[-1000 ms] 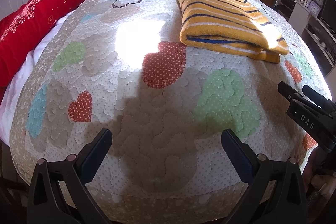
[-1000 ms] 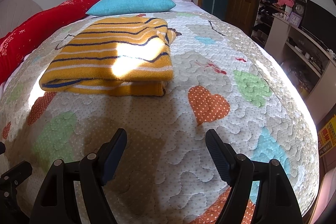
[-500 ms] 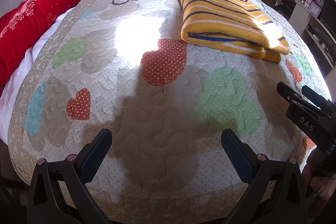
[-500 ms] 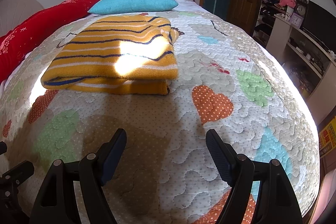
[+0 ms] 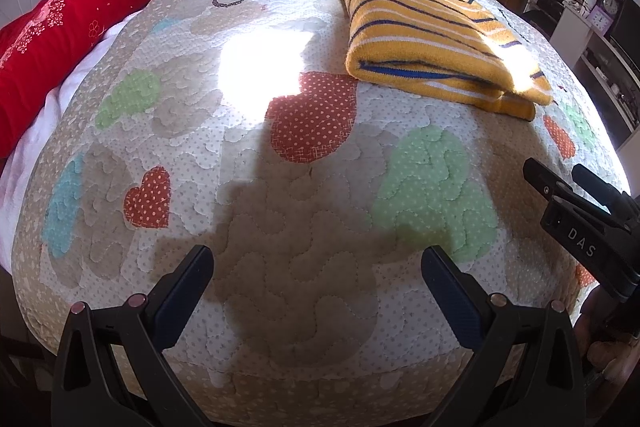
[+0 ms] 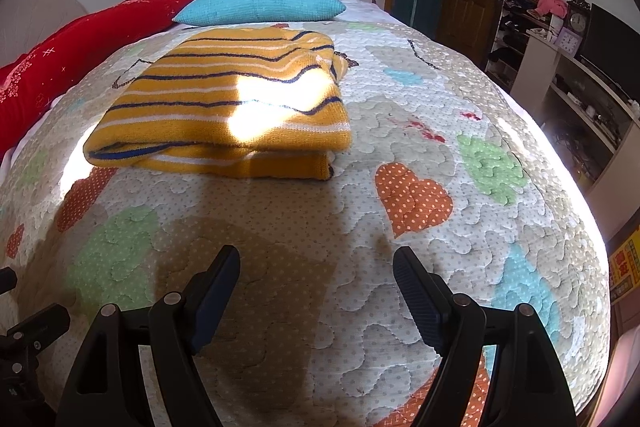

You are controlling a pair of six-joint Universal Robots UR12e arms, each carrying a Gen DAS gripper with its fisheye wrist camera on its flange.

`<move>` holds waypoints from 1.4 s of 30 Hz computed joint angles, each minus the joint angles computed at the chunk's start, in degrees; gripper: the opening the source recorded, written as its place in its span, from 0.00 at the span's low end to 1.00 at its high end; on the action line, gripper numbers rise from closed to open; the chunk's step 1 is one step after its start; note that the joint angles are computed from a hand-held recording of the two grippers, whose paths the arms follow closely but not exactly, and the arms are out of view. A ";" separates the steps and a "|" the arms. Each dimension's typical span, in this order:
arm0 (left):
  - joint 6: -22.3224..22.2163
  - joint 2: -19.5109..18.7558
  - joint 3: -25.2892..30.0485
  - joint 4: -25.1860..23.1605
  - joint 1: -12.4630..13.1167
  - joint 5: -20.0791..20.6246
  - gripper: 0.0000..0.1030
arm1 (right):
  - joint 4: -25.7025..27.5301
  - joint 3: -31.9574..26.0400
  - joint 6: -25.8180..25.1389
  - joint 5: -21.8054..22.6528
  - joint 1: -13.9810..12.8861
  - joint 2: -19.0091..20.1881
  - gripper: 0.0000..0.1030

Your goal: Fold small clothes

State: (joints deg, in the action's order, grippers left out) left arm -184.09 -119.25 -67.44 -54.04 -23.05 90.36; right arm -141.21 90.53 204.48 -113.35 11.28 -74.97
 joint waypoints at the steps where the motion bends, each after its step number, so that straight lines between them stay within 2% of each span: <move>1: -0.03 0.00 0.01 -0.01 0.01 -0.04 1.00 | 0.01 -0.03 -0.04 0.05 0.01 0.01 0.81; 25: -1.17 -0.12 0.06 -0.56 0.28 -0.95 1.00 | -0.06 -0.37 -1.69 1.00 0.32 0.47 0.83; 33: -1.30 0.10 -0.40 0.14 0.45 -2.39 1.00 | 0.04 -0.42 -2.12 1.11 0.50 0.60 0.83; 42: -2.07 0.10 -0.61 0.72 0.69 -2.96 1.00 | 0.02 -0.68 -3.02 -0.25 0.94 0.92 0.84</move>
State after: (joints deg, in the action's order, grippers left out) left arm -186.16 -119.15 -68.05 -53.32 -22.36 87.40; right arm -141.19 89.85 201.47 -113.60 12.22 -74.05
